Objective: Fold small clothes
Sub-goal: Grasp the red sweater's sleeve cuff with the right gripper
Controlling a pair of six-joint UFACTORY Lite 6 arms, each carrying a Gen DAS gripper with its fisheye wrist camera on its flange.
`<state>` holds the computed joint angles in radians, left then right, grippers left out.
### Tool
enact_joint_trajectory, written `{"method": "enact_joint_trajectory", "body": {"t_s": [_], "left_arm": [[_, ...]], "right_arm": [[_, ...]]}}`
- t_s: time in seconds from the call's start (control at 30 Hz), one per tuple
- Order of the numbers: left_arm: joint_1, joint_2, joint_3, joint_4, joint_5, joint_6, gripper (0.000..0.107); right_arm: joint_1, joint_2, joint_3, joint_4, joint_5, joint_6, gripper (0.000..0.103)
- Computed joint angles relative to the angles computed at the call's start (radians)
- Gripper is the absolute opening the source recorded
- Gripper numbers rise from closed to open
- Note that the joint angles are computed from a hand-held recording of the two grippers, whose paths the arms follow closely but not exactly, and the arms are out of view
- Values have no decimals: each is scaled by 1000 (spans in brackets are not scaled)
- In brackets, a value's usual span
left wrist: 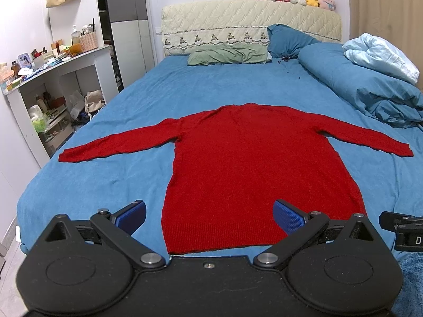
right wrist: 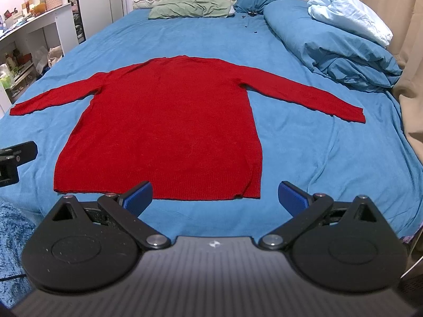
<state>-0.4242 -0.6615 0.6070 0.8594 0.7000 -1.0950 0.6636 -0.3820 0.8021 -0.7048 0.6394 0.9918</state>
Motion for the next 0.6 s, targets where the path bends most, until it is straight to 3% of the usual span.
{"method": "enact_joint_trajectory", "body": {"t_s": [0.17, 0.37, 0.5, 0.6], "left_arm": [[17, 73, 89, -8, -1, 32, 103], [116, 280, 320, 74, -169, 27, 103], [181, 596, 581, 96, -298, 61, 103], [223, 872, 840, -47, -372, 228, 103]], "right_arm": [[-43, 5, 23, 31, -24, -49, 103], [-302, 67, 150, 166, -162, -276, 103], [-537, 240, 303, 384, -268, -546, 103], [-676, 441, 461, 505, -326, -690, 103]]}}
